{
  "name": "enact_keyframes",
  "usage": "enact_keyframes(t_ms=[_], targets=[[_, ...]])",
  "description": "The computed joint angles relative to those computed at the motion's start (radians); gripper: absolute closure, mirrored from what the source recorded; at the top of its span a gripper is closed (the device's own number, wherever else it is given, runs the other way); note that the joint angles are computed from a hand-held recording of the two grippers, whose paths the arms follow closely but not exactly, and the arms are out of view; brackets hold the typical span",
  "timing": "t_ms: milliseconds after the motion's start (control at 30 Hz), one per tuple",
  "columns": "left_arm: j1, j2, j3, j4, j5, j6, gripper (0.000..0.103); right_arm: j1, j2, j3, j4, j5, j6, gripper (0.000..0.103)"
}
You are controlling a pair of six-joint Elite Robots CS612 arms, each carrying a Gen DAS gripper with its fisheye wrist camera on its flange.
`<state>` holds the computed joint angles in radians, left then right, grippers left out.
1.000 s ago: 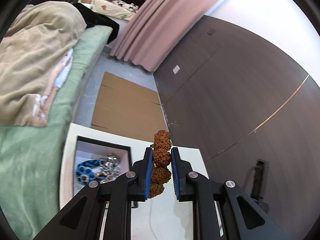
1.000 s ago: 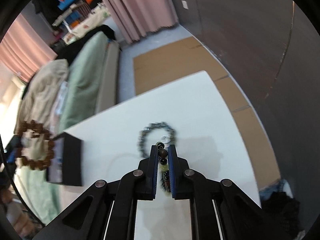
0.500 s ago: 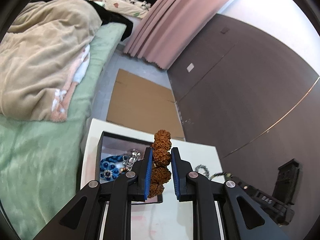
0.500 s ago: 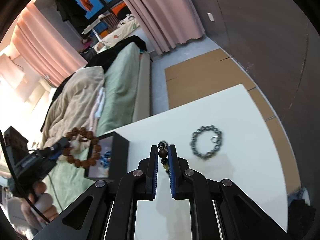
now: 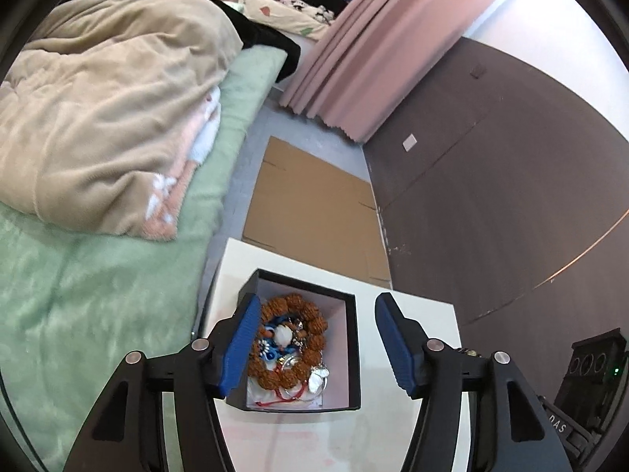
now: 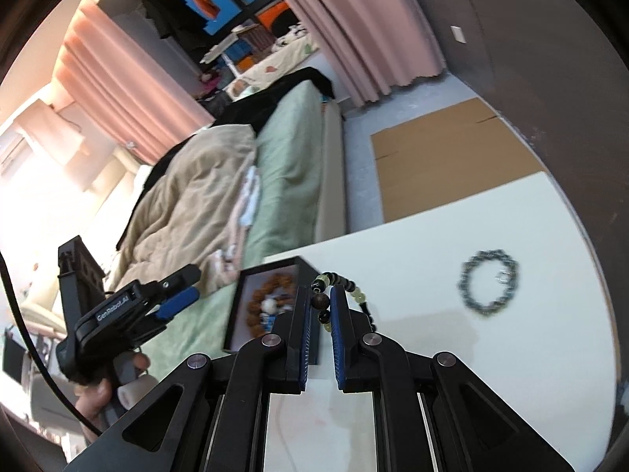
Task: Organize jewelry
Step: 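Release the brown bracelet in the box with left gripper while right drops dark bracelet in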
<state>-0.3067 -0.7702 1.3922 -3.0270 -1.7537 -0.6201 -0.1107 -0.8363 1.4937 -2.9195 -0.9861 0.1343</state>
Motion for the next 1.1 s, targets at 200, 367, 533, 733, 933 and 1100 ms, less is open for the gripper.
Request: enact_keyframes(t_ms=[200, 367, 533, 733, 933, 1100], targets=[[0.007, -0.006, 0.008, -0.019, 0.013, -0.009, 0.041, 0.031, 0.021, -0.036, -0.003, 0.038, -0.017, 0.092], [0.012, -0.014, 0.019, -0.042, 0.042, -0.019, 0.025, 0.055, 0.043, -0.061, -0.034, 0.062, -0.011, 0.092], [0.019, -0.015, 0.026, -0.058, 0.059, -0.046, 0.021, 0.071, 0.074, -0.095, -0.033, 0.092, 0.007, 0.073], [0.017, -0.014, 0.025, -0.064, 0.056, -0.029, 0.021, 0.062, 0.064, -0.085, -0.005, 0.025, 0.027, 0.045], [0.004, -0.016, 0.027, -0.086, 0.057, -0.001, 0.021, 0.035, 0.036, -0.046, -0.025, -0.006, 0.041, 0.045], [-0.011, -0.015, 0.021, -0.082, 0.046, 0.029, 0.021, 0.01, 0.009, -0.011, -0.026, -0.043, 0.054, 0.035]])
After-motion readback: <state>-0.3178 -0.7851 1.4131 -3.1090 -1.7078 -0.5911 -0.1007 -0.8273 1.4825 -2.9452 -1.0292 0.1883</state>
